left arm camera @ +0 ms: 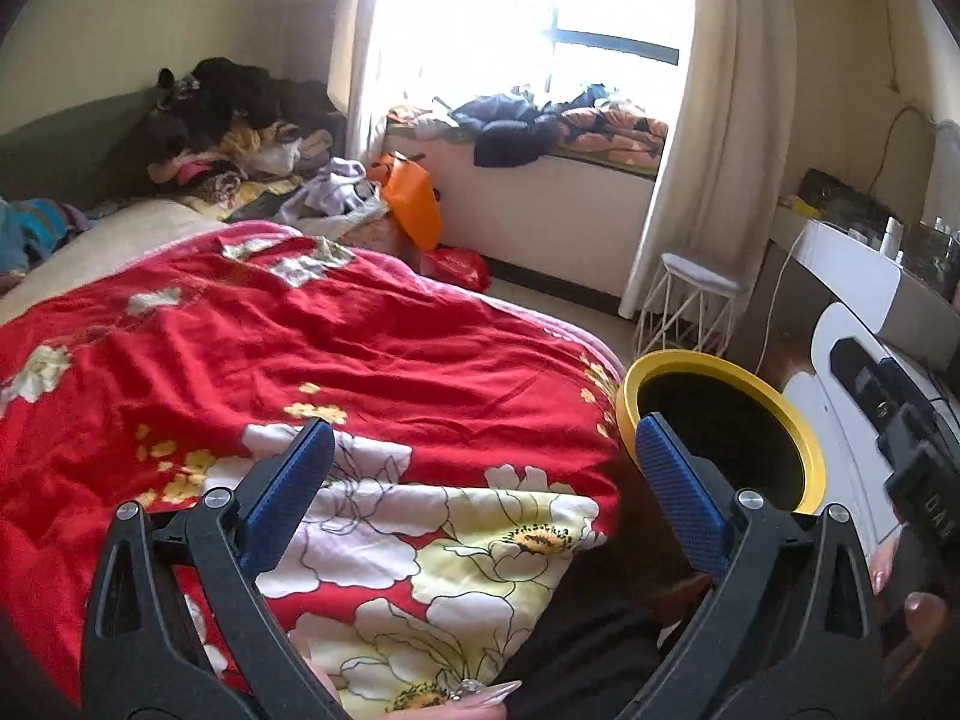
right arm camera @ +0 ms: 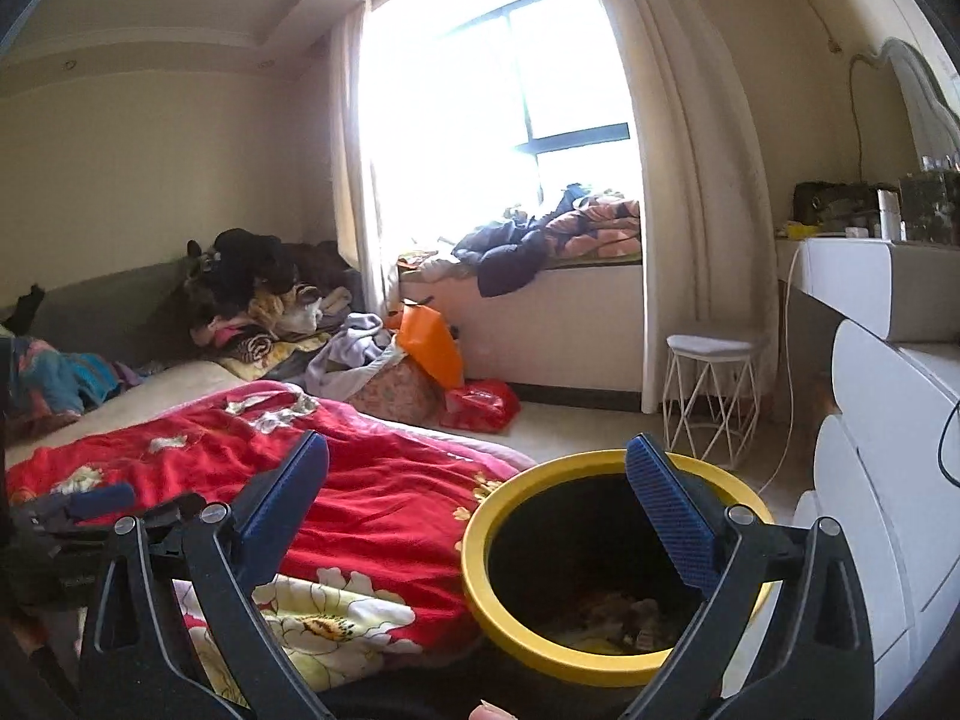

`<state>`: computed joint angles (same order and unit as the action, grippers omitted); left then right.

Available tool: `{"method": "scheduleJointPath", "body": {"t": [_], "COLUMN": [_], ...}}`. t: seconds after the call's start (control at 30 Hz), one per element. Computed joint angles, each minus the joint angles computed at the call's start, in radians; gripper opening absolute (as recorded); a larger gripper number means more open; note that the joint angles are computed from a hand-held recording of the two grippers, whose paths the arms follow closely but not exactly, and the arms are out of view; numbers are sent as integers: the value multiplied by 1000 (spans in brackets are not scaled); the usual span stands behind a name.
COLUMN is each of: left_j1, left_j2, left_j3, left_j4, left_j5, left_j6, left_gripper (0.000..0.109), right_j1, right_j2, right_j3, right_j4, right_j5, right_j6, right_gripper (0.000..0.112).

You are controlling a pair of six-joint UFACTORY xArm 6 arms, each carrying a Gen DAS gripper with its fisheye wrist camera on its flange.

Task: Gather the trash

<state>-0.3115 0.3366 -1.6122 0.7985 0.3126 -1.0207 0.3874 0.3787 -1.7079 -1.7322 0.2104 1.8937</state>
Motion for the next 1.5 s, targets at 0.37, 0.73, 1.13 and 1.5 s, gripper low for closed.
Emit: {"method": "scheduleJointPath", "body": {"t": [0.37,0.73,1.13,1.5], "left_j1": [9,11,8,7], "left_j2": [-20,-23,-23,-22], "left_j3": [28,33,23,20], "left_j4": [49,58,73,68], "left_j5": [-50,-61,-52,-51], "left_j6": [-47,-60,-78,-73], "left_gripper": [92,92,92,92], "right_j1": [10,10,13,14], "right_j2": [9,17,8,4], "right_j3": [-8,-9,4,10], "right_j4": [51,53,29,12], "right_j5": [13,13,23,29], "right_j6": [-43,-35,-11,6], "right_gripper": [97,97,97,97]}}
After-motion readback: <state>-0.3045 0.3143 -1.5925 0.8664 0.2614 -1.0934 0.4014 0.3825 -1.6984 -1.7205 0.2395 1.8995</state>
